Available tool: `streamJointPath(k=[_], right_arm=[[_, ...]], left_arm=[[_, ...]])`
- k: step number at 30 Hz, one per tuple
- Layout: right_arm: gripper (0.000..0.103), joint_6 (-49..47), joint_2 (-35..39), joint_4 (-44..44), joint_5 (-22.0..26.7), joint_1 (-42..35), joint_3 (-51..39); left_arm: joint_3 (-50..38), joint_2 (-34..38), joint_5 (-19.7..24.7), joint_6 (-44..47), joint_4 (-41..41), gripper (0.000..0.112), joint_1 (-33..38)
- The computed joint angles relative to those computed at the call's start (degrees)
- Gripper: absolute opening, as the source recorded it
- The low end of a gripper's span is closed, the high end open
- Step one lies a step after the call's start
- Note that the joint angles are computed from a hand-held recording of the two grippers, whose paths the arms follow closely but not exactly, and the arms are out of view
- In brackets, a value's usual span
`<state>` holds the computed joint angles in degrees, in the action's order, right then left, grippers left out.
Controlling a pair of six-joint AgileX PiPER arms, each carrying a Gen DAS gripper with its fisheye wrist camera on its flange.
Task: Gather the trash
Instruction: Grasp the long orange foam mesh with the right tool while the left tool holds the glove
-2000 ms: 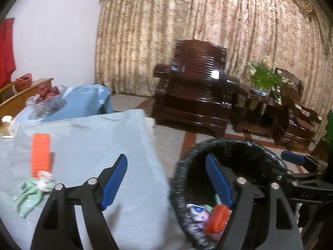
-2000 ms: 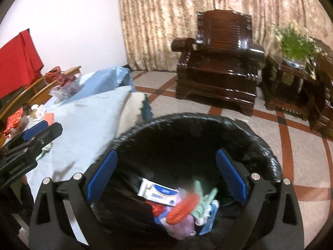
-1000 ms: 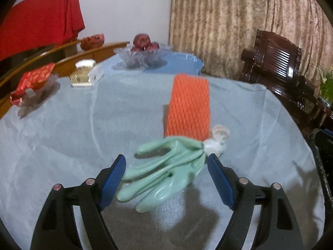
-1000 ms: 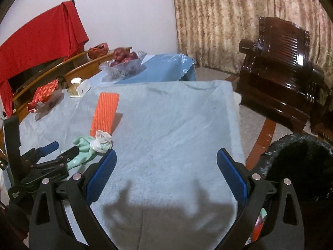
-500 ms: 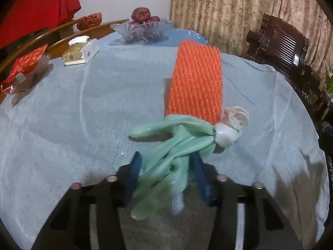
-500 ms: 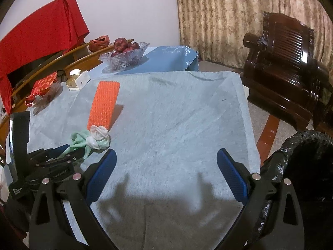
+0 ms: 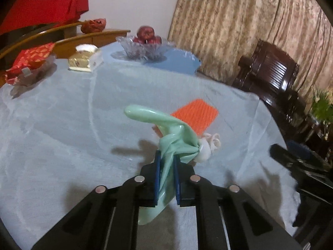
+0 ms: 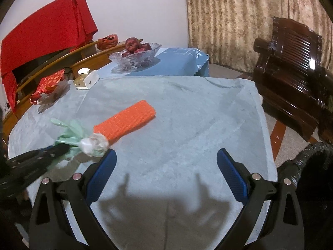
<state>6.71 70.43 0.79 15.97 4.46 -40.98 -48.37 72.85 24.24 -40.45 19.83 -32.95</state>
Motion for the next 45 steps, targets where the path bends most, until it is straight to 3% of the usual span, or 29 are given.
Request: streamJointPath(k=[4, 8, 15, 24, 30, 32, 33, 36, 43, 45], right_arm=[[0.094, 4.5, 2.8, -3.6, -0.6, 2.7, -2.0], [0.094, 9.6, 6.4, -7.7, -1.0, 5.7, -4.8], [0.094, 20.4, 14.7, -17.1, -1.5, 10.3, -11.1], [0.094, 25.8, 25.2, -21.4, 1.4, 13.6, -20.6], [0.094, 24.3, 30.2, -19.4, 5.2, 14.4, -24.7], [0.085, 21.7, 30.9, -16.9, 6.2, 14.3, -25.5], [0.076, 20.0, 31.2, -15.3, 6.5, 14.1, -25.9], [0.066, 18.7, 31.7, -14.2, 7.2, 14.0, -26.5], [0.014, 9.0, 29.7, -4.0, 5.2, 11.5, -24.3], [0.012, 1.2, 28.6, 4.2, 4.6, 9.9, -23.2]], left_arm=[[2.1, -4.4, -1.3, 7.0, -6.4, 0.011, 4.4], [2.8, -5.4, -0.7, 4.5, -2.2, 0.011, 6.8], [2.1, 0.0, -3.6, 3.1, 2.3, 0.011, 12.1], [0.3, 4.7, -6.2, 8.6, -1.6, 0.011, 16.8], [0.6, 5.5, -7.2, 11.4, -4.6, 0.011, 18.1], [0.6, 5.6, -7.4, 12.8, -5.7, 0.011, 18.4], [0.6, 5.6, -7.4, 12.6, -5.5, 0.011, 18.3], [0.6, 5.7, -7.3, 12.9, -5.9, 0.011, 18.2], [0.1, 5.1, -6.3, 14.6, -7.9, 0.011, 18.0], [-0.1, 4.5, -5.9, 14.9, -8.3, 0.011, 17.5]])
